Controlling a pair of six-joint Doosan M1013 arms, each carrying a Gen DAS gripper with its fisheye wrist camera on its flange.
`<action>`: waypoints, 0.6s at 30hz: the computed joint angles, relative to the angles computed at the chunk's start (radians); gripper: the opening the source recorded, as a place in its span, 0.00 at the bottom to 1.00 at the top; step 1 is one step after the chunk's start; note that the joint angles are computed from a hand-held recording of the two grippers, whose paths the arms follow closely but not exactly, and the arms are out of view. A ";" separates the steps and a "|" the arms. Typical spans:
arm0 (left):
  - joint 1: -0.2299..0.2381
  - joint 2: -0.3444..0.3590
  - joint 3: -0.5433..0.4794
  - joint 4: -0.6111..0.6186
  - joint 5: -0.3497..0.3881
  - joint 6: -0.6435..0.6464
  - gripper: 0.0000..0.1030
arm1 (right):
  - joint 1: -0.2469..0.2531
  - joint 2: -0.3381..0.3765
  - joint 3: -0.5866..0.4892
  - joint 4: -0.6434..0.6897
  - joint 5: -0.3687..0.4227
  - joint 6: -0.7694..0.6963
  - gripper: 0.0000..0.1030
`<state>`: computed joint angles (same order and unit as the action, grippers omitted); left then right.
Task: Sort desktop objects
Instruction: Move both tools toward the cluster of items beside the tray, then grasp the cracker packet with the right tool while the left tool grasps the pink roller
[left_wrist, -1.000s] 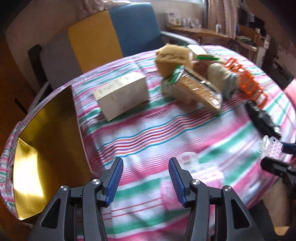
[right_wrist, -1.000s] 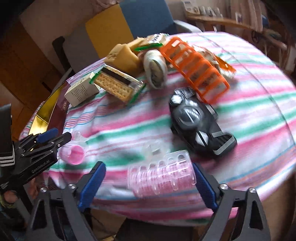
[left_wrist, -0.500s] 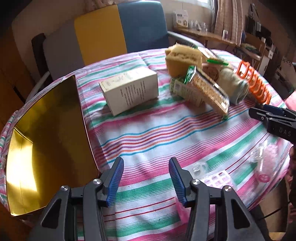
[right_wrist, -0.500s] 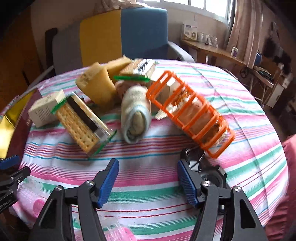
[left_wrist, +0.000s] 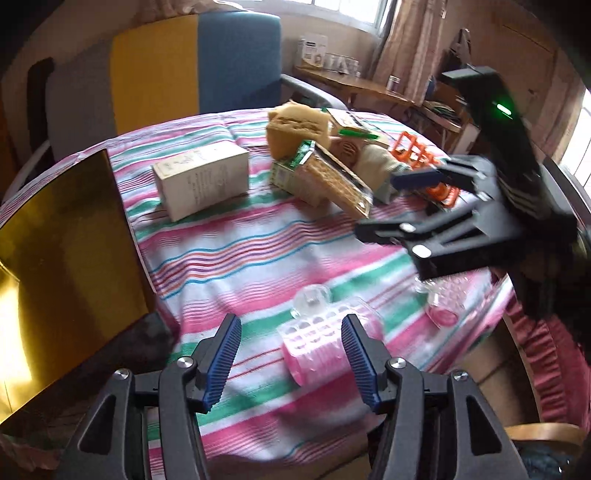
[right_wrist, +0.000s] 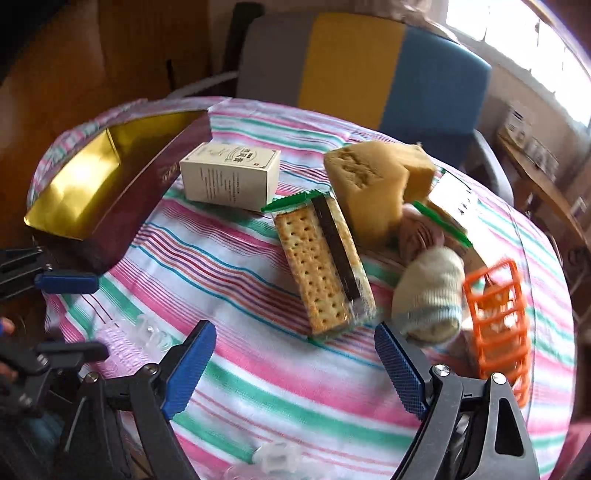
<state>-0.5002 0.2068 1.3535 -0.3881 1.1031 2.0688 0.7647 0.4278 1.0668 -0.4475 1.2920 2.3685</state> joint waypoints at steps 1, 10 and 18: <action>-0.001 0.001 0.000 -0.007 0.008 0.010 0.60 | -0.009 0.005 -0.007 0.016 0.002 -0.037 0.86; -0.021 0.017 -0.008 -0.005 0.011 0.032 0.64 | -0.081 0.040 -0.036 0.112 0.009 -0.131 0.86; -0.007 0.031 -0.022 0.002 -0.008 -0.013 0.64 | -0.079 0.045 -0.026 0.125 0.018 0.017 0.51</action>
<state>-0.5067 0.2381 1.3313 -0.3866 1.0953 2.0554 0.6857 0.4723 1.0404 -0.3221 1.3102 2.3853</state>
